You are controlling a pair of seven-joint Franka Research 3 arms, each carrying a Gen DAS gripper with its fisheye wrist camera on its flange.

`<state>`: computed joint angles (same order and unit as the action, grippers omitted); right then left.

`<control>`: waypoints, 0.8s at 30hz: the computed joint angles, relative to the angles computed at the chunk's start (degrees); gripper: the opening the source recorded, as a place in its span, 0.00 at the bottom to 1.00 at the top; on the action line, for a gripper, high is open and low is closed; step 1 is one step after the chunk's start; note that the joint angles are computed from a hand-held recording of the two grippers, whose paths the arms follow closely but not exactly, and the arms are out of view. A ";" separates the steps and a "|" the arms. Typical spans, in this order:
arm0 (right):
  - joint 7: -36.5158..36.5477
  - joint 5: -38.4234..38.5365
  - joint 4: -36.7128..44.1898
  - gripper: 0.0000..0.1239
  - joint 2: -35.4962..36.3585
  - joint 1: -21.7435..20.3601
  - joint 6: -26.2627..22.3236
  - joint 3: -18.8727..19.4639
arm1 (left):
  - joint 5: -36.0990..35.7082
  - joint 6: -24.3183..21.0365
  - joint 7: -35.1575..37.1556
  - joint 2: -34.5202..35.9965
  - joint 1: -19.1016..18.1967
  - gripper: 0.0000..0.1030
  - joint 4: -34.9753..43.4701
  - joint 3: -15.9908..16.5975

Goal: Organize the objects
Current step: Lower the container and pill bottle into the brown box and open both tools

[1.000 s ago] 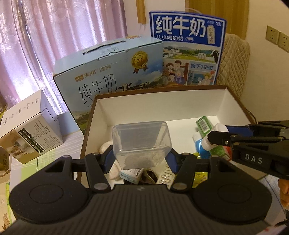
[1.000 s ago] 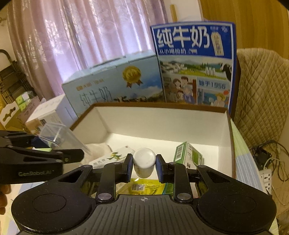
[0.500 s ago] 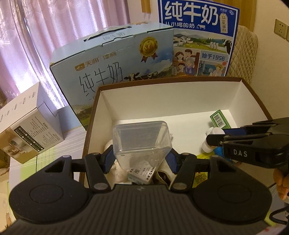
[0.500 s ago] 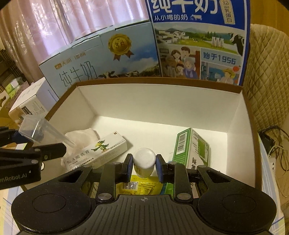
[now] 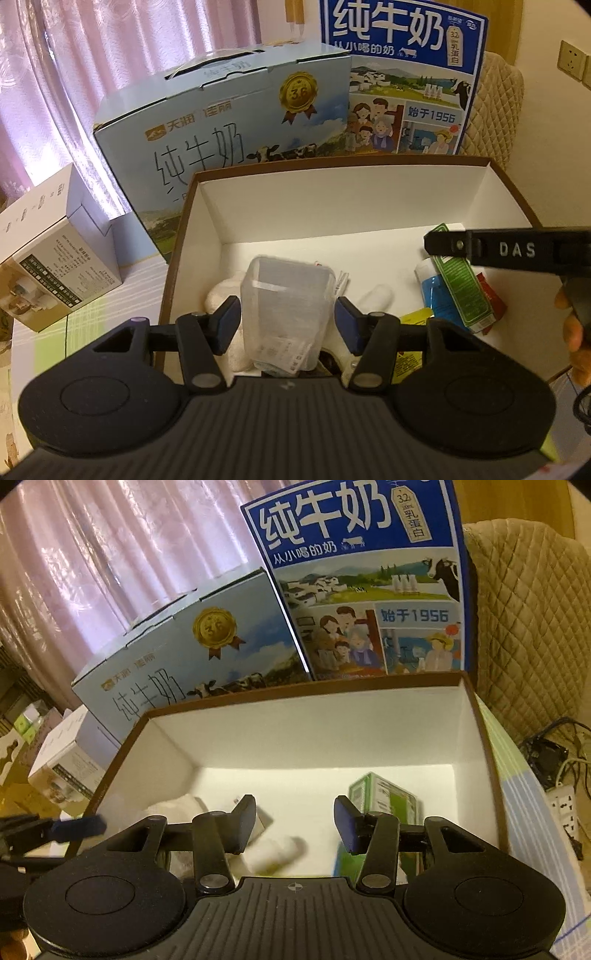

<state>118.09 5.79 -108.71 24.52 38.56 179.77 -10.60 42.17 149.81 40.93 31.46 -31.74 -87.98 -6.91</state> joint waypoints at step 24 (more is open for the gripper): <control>6.65 -8.76 -9.61 0.44 -7.53 8.69 0.66 -8.30 | -0.47 -0.62 -1.18 -2.85 0.22 0.60 -3.73 -0.88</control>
